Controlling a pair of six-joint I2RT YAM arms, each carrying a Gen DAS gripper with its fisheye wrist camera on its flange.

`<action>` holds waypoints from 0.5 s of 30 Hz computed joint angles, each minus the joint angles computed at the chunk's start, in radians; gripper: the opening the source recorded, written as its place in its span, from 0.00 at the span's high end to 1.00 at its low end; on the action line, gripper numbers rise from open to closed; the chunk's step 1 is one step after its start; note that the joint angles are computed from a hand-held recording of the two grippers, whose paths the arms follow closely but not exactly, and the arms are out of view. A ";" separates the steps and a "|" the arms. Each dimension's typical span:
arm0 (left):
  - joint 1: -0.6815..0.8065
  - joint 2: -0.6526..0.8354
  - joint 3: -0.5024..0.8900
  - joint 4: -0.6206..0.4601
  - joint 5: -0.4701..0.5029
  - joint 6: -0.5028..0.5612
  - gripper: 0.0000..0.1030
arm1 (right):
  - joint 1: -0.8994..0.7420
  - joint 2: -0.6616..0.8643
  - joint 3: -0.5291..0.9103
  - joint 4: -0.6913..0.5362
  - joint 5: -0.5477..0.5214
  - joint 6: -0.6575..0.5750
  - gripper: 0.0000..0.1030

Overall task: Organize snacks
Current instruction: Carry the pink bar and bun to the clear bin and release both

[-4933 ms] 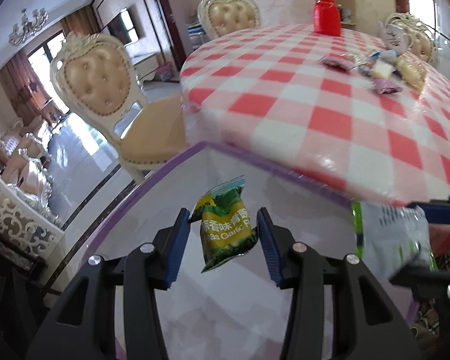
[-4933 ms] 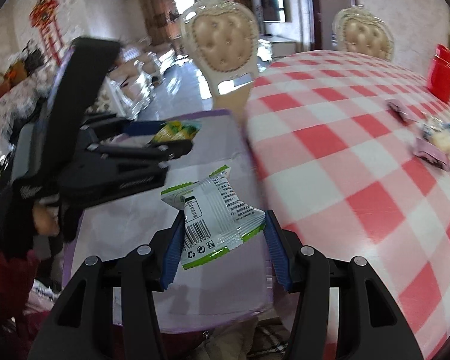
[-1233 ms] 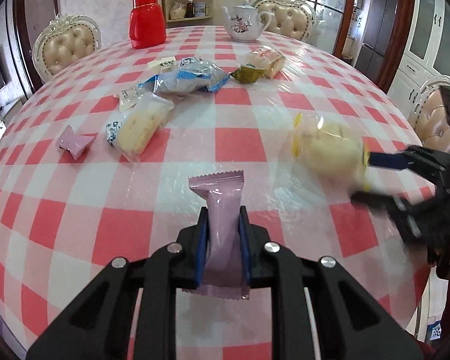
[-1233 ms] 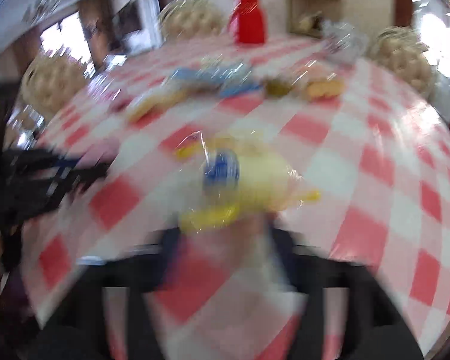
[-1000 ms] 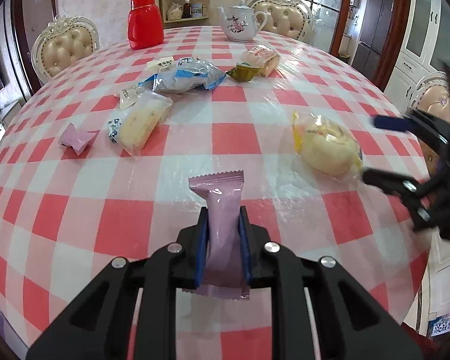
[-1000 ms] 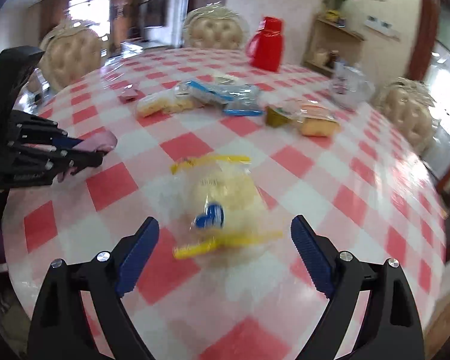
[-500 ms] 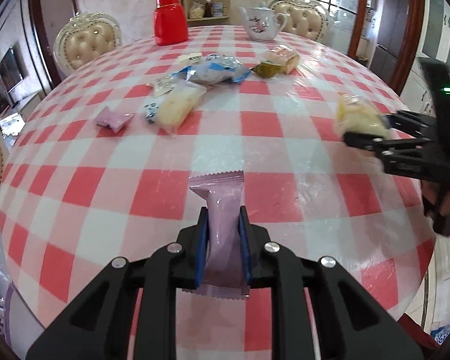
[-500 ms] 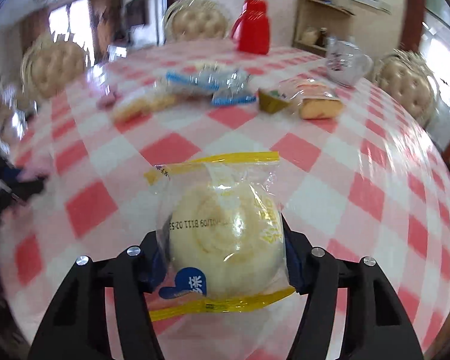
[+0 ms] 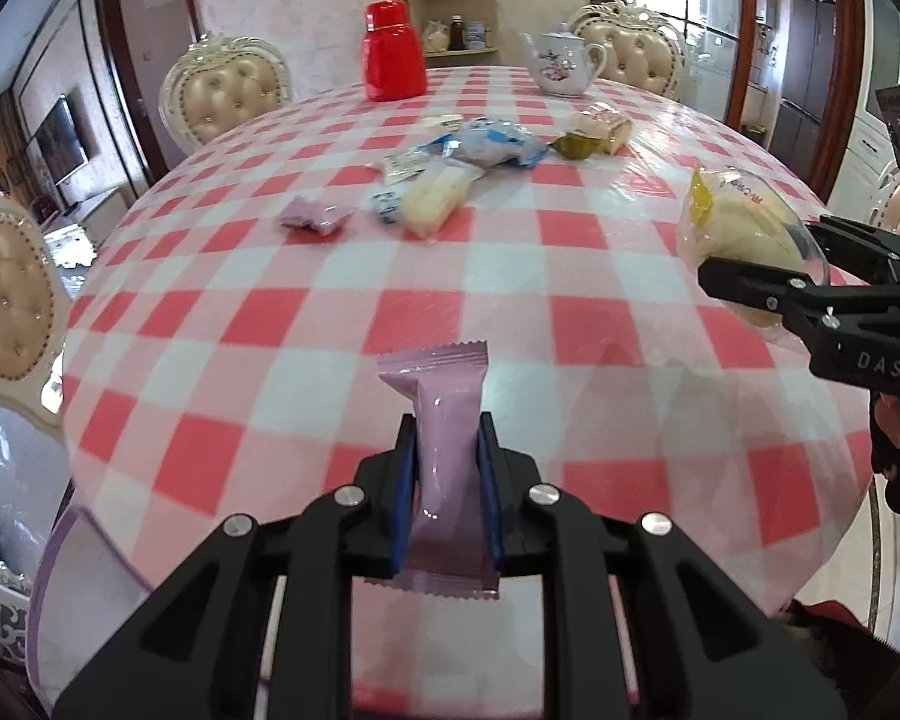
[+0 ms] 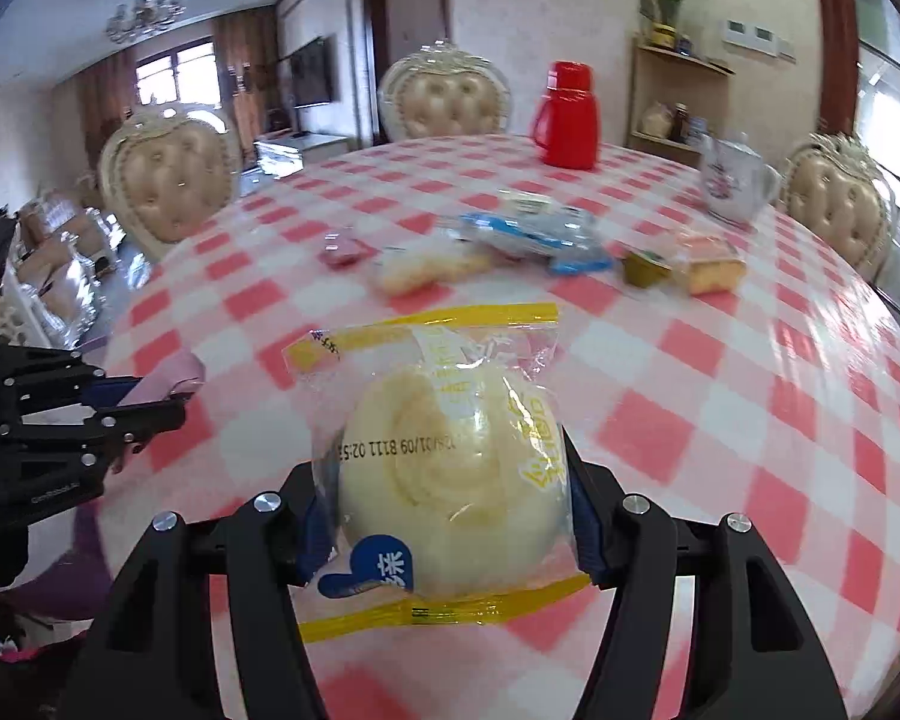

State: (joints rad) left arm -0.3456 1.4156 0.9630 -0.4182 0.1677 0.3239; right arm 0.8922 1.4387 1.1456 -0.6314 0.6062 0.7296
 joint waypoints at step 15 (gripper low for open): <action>0.294 -0.099 -0.102 -0.037 0.093 0.182 0.81 | 0.118 0.337 0.362 -0.010 -0.049 -0.062 0.41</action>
State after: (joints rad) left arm -0.0514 1.3165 0.8613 -0.4552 0.2607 0.5056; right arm 1.0105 1.7755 1.5076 -0.6412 0.5572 0.6674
